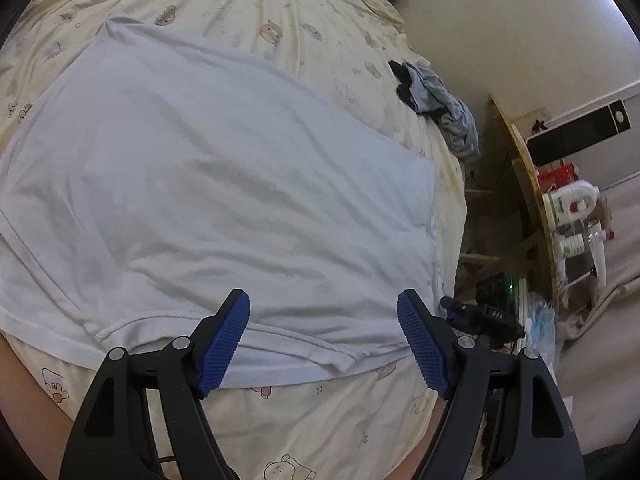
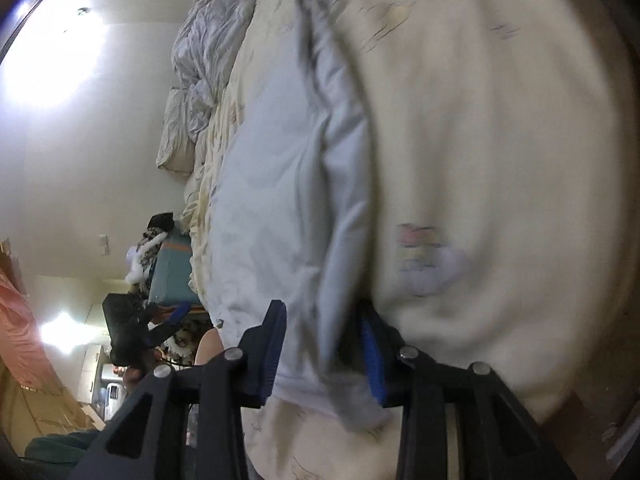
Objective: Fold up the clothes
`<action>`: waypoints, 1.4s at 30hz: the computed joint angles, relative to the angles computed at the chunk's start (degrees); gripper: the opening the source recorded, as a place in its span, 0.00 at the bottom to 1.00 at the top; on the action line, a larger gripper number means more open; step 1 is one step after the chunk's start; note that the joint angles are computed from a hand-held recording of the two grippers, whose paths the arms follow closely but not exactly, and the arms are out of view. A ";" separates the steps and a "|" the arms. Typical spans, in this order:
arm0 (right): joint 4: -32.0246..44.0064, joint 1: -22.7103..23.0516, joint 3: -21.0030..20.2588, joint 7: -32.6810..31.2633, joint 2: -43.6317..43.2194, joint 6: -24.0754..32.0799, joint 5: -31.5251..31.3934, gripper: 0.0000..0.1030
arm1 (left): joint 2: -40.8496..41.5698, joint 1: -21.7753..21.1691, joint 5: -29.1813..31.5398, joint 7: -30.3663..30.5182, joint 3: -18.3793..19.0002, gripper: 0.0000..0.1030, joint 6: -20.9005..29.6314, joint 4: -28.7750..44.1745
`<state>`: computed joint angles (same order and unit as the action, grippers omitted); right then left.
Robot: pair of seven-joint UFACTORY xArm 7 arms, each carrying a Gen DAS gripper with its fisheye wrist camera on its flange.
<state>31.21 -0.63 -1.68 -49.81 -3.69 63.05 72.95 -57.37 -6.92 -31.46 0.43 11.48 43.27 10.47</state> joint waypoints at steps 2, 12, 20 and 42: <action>0.72 -0.19 -0.18 -0.86 1.70 1.81 0.35 0.36 | 0.01 0.19 -0.12 -0.25 0.14 0.77 0.05 -0.67; 0.03 0.48 2.62 -5.65 3.15 1.45 5.85 0.08 | 1.34 -2.07 -1.41 -0.23 -0.02 0.77 -0.45 -0.42; -8.76 8.92 5.67 -6.89 -20.84 -18.88 7.50 0.06 | 24.19 -7.12 0.20 1.15 -5.20 0.77 -7.13 18.24; -6.98 9.61 0.66 -16.59 -14.11 -14.95 15.28 0.06 | 104.66 -16.36 29.62 -8.43 -17.03 0.57 23.85 112.14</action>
<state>24.23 8.98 -1.02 -66.39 -17.80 48.11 88.23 47.30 -23.28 -1.84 -8.00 -5.54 67.12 122.61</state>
